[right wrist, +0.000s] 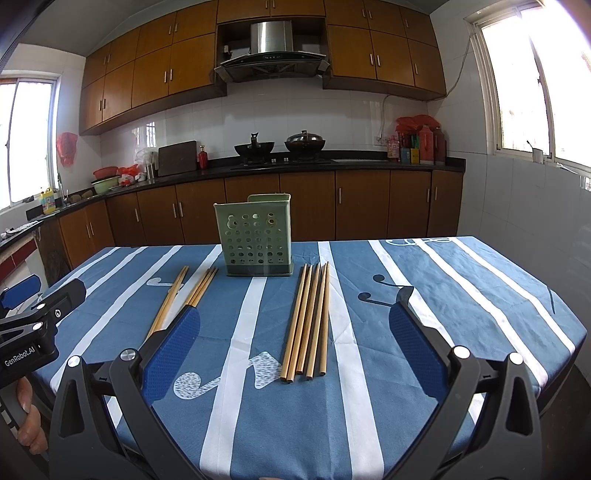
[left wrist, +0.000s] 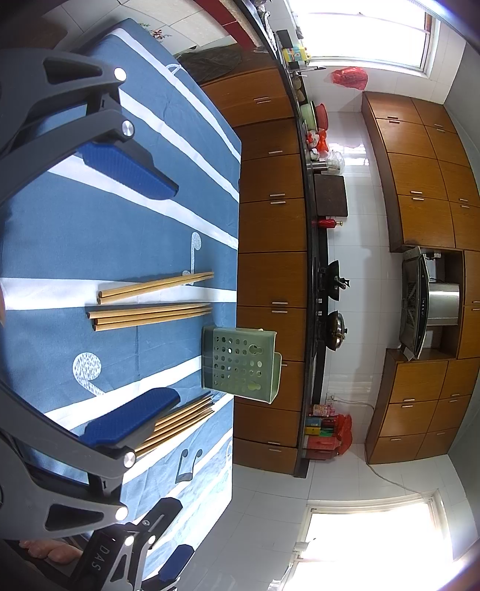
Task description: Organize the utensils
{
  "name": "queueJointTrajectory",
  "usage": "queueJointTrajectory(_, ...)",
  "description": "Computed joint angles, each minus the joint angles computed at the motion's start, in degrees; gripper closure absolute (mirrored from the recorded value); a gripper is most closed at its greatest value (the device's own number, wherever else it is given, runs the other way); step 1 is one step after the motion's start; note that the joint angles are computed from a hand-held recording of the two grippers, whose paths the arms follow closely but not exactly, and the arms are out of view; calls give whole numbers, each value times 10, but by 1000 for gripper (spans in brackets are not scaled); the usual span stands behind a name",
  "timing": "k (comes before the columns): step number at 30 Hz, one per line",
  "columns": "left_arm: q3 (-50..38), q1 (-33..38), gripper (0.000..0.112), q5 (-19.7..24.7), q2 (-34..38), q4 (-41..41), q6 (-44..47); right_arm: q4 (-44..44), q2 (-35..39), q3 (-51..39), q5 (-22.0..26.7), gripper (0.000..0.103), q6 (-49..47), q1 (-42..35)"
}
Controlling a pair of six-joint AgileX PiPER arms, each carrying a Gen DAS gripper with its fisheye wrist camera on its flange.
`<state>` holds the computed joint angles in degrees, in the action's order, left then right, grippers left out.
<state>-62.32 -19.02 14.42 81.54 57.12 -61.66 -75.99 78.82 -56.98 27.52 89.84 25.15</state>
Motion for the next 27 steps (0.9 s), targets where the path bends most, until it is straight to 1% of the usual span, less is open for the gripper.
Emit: queueJointTrajectory(27,0,0,13,1,0,-2,3,-6,1,2,-3,2,9,-1)
